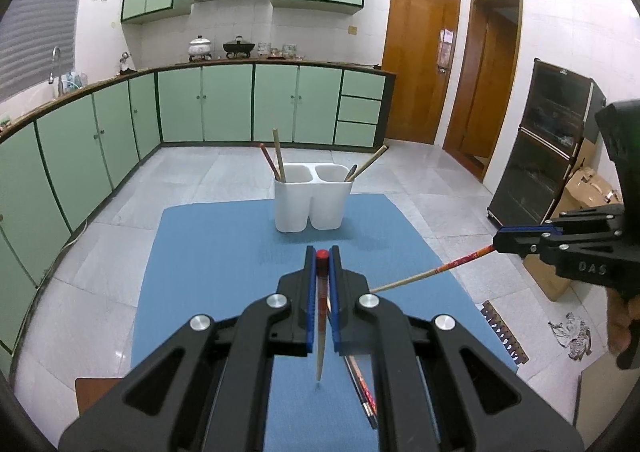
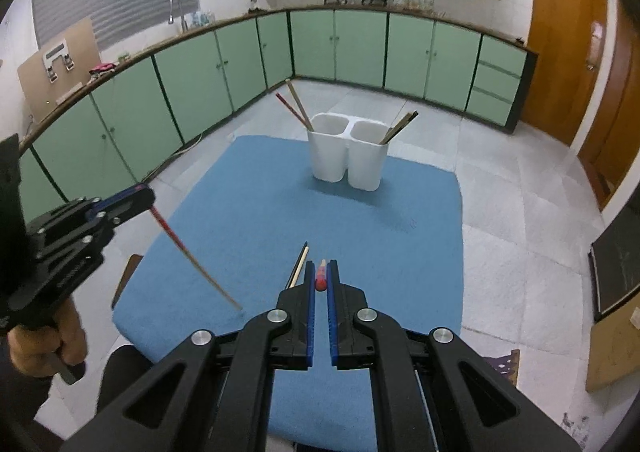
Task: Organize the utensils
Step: 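Carry both red-patterned chopsticks to the white holder and drop them in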
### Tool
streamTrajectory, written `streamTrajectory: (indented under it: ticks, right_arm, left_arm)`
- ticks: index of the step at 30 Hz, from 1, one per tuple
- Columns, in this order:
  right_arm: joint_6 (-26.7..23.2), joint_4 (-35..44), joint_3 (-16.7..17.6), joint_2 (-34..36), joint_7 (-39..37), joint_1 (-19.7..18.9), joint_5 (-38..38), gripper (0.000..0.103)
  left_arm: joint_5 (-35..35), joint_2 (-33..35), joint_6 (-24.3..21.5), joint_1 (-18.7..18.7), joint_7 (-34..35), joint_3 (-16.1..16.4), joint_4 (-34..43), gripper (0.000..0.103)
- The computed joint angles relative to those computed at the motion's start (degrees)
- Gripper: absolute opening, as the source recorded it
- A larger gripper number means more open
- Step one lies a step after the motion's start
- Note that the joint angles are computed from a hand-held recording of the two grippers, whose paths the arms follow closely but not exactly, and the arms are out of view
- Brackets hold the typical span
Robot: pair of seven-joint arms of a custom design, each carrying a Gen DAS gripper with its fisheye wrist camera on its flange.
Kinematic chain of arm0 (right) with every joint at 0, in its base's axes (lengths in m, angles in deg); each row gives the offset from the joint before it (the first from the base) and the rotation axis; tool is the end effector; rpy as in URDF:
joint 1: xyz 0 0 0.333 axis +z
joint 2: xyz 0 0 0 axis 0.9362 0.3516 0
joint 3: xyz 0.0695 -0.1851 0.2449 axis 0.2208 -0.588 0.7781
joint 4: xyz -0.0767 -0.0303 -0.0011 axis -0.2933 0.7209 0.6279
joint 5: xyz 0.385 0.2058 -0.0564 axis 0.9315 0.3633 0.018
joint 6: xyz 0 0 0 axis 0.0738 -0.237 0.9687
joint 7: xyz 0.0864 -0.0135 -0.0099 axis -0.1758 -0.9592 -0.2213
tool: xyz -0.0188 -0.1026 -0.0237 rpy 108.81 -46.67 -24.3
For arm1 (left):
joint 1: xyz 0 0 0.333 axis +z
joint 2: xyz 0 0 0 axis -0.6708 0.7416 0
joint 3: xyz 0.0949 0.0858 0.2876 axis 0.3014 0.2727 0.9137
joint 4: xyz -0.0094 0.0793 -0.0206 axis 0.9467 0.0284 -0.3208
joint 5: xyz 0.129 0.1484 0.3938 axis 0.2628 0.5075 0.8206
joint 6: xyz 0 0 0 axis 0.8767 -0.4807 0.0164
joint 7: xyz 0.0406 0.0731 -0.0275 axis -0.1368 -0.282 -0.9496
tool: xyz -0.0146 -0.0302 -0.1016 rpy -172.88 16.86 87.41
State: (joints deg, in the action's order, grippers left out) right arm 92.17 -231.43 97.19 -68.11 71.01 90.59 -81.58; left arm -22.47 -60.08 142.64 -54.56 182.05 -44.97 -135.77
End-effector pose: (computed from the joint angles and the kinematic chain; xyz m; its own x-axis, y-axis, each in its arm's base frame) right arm 0.4165 0.2501 0.5252 0.1228 -0.9899 -0.0705 -0.7580 -0.0477 -0.6505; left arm 0.4417 -0.0013 0.4951 -0.4508 -0.8873 0.0977 -0.5161 0.1698 -0.8395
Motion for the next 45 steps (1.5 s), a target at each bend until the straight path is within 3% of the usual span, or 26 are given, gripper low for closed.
streamTrajectory:
  ticks: [3,8,21,29,31,37,45]
  right_arm:
    - [-3.57,3.89,-1.77,1.89,-3.83,1.09,2.09,0.005]
    - [-6.81,10.43,-1.94,4.98,-6.19,-0.39,2.43,0.005]
    - [-10.41,27.85,-2.75,15.52,-9.22,-4.01,1.55,0.005]
    - [-10.26,36.62,-4.25,24.55,-10.93,-5.74,1.80,0.005]
    - [-10.05,38.65,-4.66,27.35,-11.76,-6.07,2.44,0.005]
    - [-10.56,44.81,-5.43,35.69,-14.00,-6.93,4.54,0.005]
    - [-9.67,46.03,-5.76,40.10,-14.57,-7.06,5.14,0.005]
  left_arm:
    - [1.53,2.80,-1.10,0.54,-1.37,-0.63,2.86,0.005]
    - [3.42,7.67,-1.60,1.11,-2.91,-2.50,8.65,0.005]
    - [-0.51,20.67,4.17,0.24,-2.98,-5.95,29.39,0.005]
    - [-5.46,32.71,9.01,2.54,-3.01,-10.87,43.57,0.005]
    - [-3.04,36.10,9.92,3.76,-5.26,-12.64,46.10,0.005]
    - [2.44,43.56,11.41,6.98,-9.19,-16.88,49.46,0.005]
    - [6.91,47.60,11.47,11.08,-11.62,-20.48,49.68,0.005]
